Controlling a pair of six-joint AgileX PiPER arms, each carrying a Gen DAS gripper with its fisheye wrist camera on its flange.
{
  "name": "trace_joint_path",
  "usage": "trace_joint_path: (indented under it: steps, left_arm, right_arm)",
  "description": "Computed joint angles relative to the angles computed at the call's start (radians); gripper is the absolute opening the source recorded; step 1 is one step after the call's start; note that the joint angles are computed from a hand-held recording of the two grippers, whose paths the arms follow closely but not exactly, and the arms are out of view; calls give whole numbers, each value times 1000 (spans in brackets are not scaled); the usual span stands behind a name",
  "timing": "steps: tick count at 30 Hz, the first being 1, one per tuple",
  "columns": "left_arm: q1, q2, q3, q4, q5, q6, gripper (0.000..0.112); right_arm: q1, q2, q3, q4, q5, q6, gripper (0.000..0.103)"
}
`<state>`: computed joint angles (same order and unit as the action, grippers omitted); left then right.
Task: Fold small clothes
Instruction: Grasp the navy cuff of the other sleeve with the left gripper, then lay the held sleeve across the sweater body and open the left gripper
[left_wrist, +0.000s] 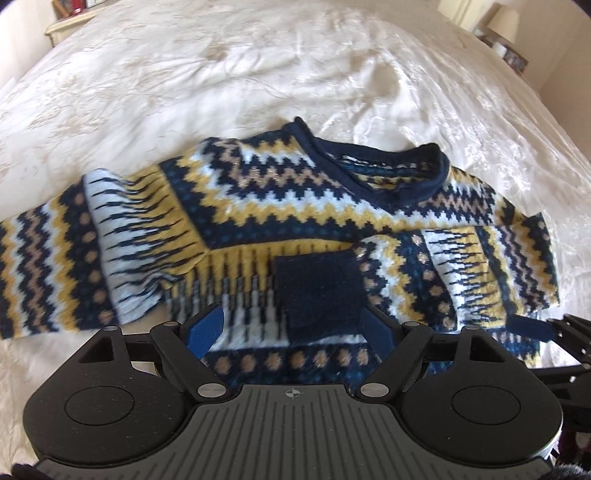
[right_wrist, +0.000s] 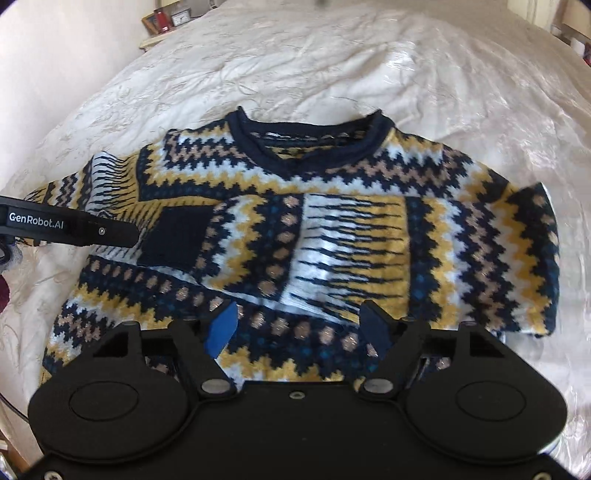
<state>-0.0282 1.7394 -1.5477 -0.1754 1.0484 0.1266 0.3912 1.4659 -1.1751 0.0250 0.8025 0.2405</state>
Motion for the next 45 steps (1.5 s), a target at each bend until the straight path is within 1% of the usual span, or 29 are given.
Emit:
trace_joint_path:
  steps: [3,7,10,14,15,17,20,21,22,23,29,35,40,45]
  left_arm:
    - [-19,44,-19,-4,-9,-1,80]
    - [-33,99,-46,7,-8,-17,80]
    - [-24,142,-65,-9,12,-36,73]
    - [-4,158,-60,-49,3,-52,72]
    - [0,158,-60,-57,2,-54,70]
    - [4,153,-57,-56,-7,-71,58]
    - [14,143,-58,-78,-7,-62,22]
    - [9,139,-62,-62,-5,-70,18]
    - [4,137,-67,-52,-1,-73,11]
    - [5,133,-69,-55,1,-68,8]
    - [11,49,-45,-74,-37,-46,6]
    - [37,-30,-133,-100,-44,8,6]
    - [108,-1,-230,-112,-2,27,6]
    - [141,40,-222,-66,7,43,6]
  right_arm:
    - [-34,-21,43,9,3,-1,76]
    - [-67,-39,97,52,-4,-46,77]
    - [-71,-38,119,66,-7,-64,77]
    - [-72,-38,140,82,-18,-68,78]
    - [-71,-36,140,83,-21,-65,78]
    - [-70,-33,139,85,-24,-64,80]
    - [-70,-32,139,84,-24,-63,80]
    - [-69,-32,140,82,-25,-61,80]
    - [-68,-32,141,80,-26,-57,80]
    - [-66,-31,140,78,-26,-53,80]
    - [-63,-41,140,71,-13,-28,80]
    - [-64,-73,154,70,-2,1,80]
    - [-83,-85,154,70,1,32,80]
    - [-110,-75,139,61,8,38,80]
